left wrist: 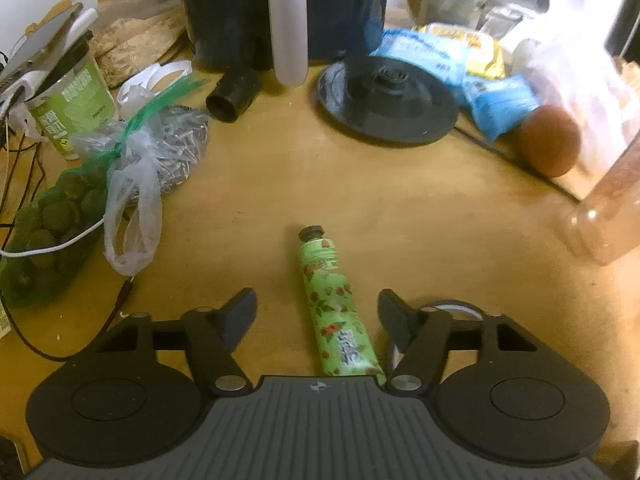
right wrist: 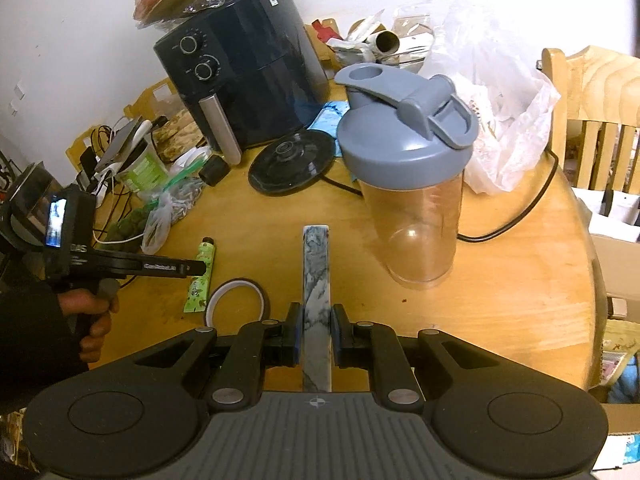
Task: Organize objects
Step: 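Close the left tool around the green hand-cream tube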
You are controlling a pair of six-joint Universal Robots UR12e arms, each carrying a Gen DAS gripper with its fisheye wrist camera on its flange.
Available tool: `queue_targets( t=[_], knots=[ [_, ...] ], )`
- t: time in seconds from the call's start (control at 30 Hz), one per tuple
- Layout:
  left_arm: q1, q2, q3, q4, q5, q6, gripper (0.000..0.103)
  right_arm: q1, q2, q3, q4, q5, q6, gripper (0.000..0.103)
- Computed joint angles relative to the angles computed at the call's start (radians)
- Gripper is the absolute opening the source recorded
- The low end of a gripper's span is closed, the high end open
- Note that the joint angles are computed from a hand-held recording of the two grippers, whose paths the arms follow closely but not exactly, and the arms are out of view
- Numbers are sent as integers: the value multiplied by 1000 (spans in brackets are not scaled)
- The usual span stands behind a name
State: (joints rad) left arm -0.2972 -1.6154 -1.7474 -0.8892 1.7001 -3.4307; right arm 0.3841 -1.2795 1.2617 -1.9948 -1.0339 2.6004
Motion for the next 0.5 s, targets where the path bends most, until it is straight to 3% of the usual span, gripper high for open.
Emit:
queue_targets(
  t=[0.33,0.4,0.5],
  knots=[
    [9,-30,10,-7,-18,38,45,-8,-2,5,-19,-13,37,17],
    [8,-30,9,-3,-10,40,32,-9,-3,7,-22,-15,42,17],
    [13,-27,7,-5,-14,39,28,-8,-4,9,-27,-17,49,17]
  ],
)
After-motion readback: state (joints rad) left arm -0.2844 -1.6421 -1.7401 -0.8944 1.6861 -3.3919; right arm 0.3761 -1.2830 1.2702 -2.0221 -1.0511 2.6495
